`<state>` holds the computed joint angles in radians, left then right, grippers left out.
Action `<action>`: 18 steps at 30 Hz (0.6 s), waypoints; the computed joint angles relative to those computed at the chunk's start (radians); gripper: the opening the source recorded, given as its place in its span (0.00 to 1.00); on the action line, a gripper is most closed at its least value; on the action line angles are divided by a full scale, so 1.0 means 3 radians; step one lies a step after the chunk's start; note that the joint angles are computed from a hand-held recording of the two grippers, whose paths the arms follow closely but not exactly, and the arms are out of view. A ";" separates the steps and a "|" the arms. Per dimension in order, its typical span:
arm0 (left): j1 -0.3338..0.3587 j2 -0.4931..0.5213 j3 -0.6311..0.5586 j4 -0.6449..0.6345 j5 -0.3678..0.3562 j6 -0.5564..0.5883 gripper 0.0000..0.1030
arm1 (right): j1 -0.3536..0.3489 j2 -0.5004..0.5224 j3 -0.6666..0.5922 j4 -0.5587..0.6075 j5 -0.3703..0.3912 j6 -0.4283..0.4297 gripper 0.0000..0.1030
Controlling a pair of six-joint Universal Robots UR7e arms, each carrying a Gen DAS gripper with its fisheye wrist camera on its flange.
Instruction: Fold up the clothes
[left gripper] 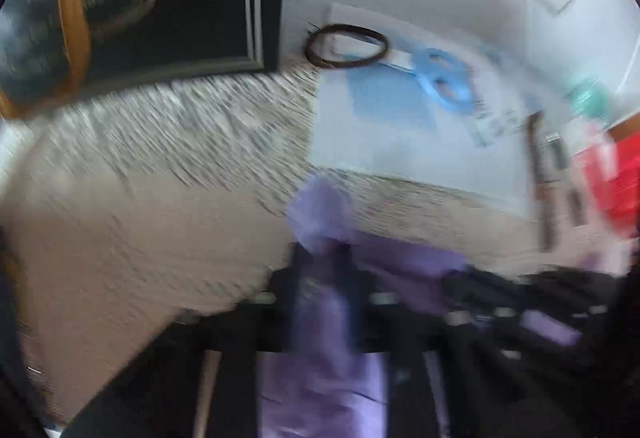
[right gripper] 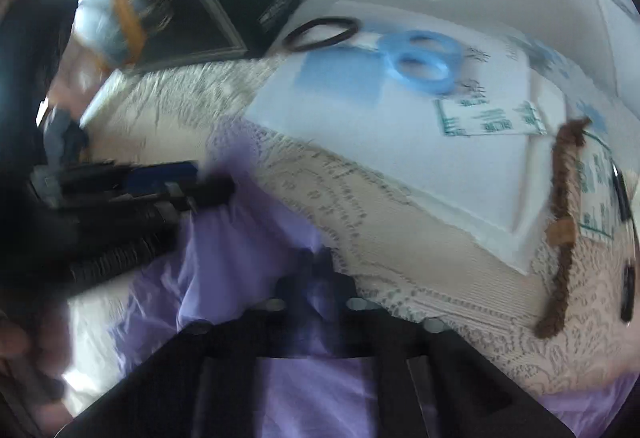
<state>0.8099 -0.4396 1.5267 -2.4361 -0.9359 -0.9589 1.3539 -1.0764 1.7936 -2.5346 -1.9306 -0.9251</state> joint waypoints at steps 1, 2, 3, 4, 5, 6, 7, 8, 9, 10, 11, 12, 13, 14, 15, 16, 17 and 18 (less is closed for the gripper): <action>-0.0046 -0.0035 0.0054 -0.0007 0.0061 -0.0028 0.10 | -0.0012 -0.0045 0.0046 -0.0040 0.0058 -0.0083 0.03; -0.0093 -0.0070 0.0106 -0.0011 0.0122 -0.0057 0.10 | -0.0051 -0.0144 0.0077 0.0002 0.0224 -0.0110 0.03; -0.0158 -0.0130 0.0214 -0.0097 0.0161 -0.0067 0.10 | -0.0092 -0.0242 0.0102 0.0055 0.0396 -0.0132 0.03; -0.0234 -0.0200 0.0344 -0.0220 0.0191 -0.0068 0.10 | -0.0150 -0.0400 0.0147 0.0140 0.0636 -0.0205 0.03; -0.0327 -0.0273 0.0480 -0.0284 0.0222 -0.0101 0.10 | -0.0210 -0.0583 0.0212 0.0252 0.0837 -0.0388 0.03; -0.0431 -0.0348 0.0613 -0.0312 0.0253 -0.0153 0.10 | -0.0273 -0.0763 0.0264 0.0391 0.1035 -0.0580 0.03; -0.0537 -0.0421 0.0739 -0.0330 0.0283 -0.0209 0.10 | -0.0323 -0.0914 0.0305 0.0558 0.1098 -0.0773 0.03; -0.0635 -0.0484 0.0872 -0.0368 0.0262 -0.0248 0.10 | -0.0372 -0.1059 0.0337 0.0736 0.1148 -0.0968 0.03; -0.0702 -0.0520 0.0954 -0.0339 0.0204 -0.0300 0.10 | -0.0426 -0.1189 0.0361 0.0962 0.1103 -0.1153 0.05; -0.0756 -0.0545 0.1008 -0.0274 0.0140 -0.0360 0.13 | -0.0481 -0.1314 0.0385 0.1174 0.1044 -0.1337 0.06; -0.0789 -0.0551 0.1023 -0.0145 0.0070 -0.0452 0.26 | -0.0526 -0.1417 0.0431 0.1247 0.0954 -0.1487 0.11; -0.0807 -0.0543 0.1017 -0.0036 0.0010 -0.0525 0.35 | -0.0595 -0.1521 0.0498 0.1243 0.0829 -0.1569 0.19; -0.0814 -0.0532 0.1006 0.0007 -0.0010 -0.0558 0.55 | -0.0678 -0.1568 0.0502 0.1243 0.0789 -0.1511 0.22; -0.0818 -0.0521 0.0994 0.0031 -0.0013 -0.0579 0.69 | -0.0758 -0.1608 0.0497 0.1245 0.0750 -0.1431 0.26; -0.0819 -0.0497 0.0960 0.0047 -0.0006 -0.0588 0.73 | -0.0838 -0.1643 0.0489 0.1248 0.0711 -0.1350 0.26; -0.0811 -0.0467 0.0912 0.0043 0.0003 -0.0574 0.75 | -0.0902 -0.1643 0.0443 0.1249 0.0708 -0.1219 0.26; -0.0786 -0.0422 0.0844 -0.0004 -0.0008 -0.0504 0.75 | -0.0955 -0.1613 0.0375 0.1262 0.0719 -0.1041 0.26; -0.0755 -0.0370 0.0766 -0.0066 -0.0030 -0.0412 0.75 | -0.1004 -0.1579 0.0303 0.1277 0.0729 -0.0858 0.26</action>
